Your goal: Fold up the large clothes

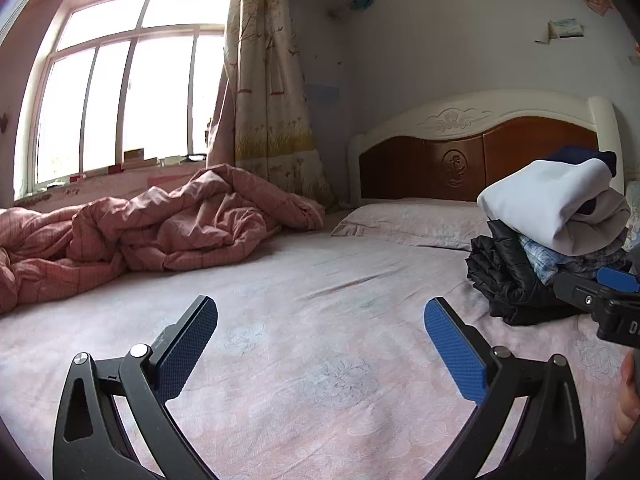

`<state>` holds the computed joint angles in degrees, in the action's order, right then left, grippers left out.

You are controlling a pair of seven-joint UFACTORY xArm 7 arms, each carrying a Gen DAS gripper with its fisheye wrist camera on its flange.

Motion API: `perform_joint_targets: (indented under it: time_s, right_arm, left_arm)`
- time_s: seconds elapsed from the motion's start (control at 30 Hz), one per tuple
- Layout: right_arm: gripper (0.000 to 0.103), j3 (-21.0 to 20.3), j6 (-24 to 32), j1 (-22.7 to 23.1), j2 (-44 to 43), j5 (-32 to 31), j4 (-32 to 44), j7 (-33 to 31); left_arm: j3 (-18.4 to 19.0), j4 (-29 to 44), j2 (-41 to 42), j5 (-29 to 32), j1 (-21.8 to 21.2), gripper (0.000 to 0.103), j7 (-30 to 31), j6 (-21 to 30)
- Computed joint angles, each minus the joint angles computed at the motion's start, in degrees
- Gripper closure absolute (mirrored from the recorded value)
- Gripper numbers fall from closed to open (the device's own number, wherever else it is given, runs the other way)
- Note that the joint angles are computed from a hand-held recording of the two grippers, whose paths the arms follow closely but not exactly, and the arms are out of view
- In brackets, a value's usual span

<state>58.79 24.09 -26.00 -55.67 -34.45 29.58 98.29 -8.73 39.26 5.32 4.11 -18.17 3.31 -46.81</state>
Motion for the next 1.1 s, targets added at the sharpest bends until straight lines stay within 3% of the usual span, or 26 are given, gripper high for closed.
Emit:
perform_joint_targets:
  time_s: [0.17,0.37,1.1]
  right_arm:
    - [0.000,-1.02,-0.78,0.99,0.79,0.61,-1.25,1.16]
    - [0.000,1.10,4.37,0.84,1.04,-0.52,1.17,0.42]
    - [0.000,-0.11,6.46,2.05,6.62,-5.47,3.12,0.97]
  left_arm:
    - [0.03,-1.51,-0.30,2.18,0.28,0.000,0.03,-3.22]
    - [0.12,-1.33,-0.42,3.22,0.64,0.000,-0.79,-2.47]
    - [0.21,0.75,-0.25,4.63,1.32,0.000,-4.04,4.15]
